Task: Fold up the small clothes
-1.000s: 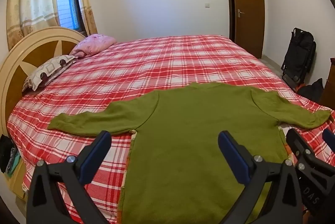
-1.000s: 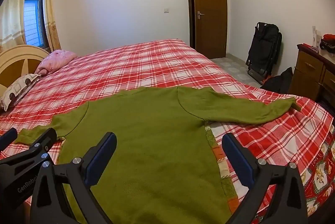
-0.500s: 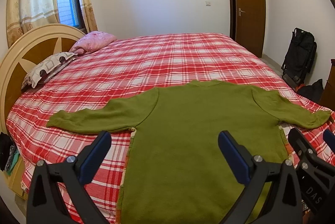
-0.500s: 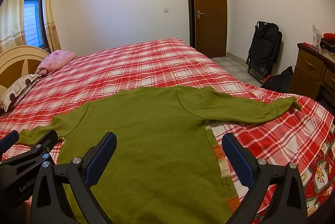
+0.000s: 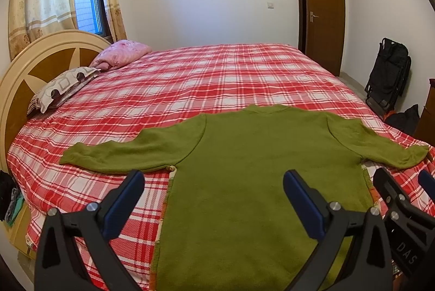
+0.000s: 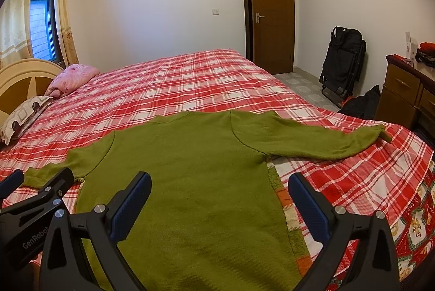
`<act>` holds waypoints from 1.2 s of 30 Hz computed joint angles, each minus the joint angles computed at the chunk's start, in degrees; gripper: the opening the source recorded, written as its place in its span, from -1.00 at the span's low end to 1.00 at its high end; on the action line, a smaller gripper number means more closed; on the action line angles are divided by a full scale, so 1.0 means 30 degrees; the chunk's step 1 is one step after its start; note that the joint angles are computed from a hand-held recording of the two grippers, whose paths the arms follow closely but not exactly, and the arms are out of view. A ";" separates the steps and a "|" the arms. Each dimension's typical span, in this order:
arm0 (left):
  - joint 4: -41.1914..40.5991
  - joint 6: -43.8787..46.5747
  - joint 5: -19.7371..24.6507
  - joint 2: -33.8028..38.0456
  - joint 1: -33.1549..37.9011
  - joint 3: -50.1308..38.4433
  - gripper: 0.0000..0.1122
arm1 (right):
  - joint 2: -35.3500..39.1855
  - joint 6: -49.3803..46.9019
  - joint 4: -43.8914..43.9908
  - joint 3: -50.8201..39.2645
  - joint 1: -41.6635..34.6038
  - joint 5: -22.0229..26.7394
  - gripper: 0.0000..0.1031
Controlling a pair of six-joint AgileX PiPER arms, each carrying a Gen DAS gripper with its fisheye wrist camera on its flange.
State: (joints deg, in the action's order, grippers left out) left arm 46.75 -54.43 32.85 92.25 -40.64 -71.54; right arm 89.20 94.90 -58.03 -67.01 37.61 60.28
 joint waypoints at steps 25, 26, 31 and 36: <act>-0.0255 0.0216 -0.0006 0.0054 0.0094 -0.0070 0.84 | 0.0008 0.0024 0.0209 0.0234 -0.0114 -0.0257 0.96; -0.0205 0.0159 -0.0045 0.0015 0.0090 0.0006 0.84 | -0.0008 0.0029 0.0214 0.0258 -0.0126 -0.0270 0.96; -0.0138 0.0068 -0.0108 -0.0011 0.0106 0.0052 0.84 | -0.0018 0.0040 0.0211 0.0298 -0.0182 -0.0275 0.96; -0.0158 0.0109 -0.0094 -0.0014 0.0096 0.0070 0.84 | -0.0036 -0.0051 0.0359 0.0260 -0.0293 -0.0349 0.96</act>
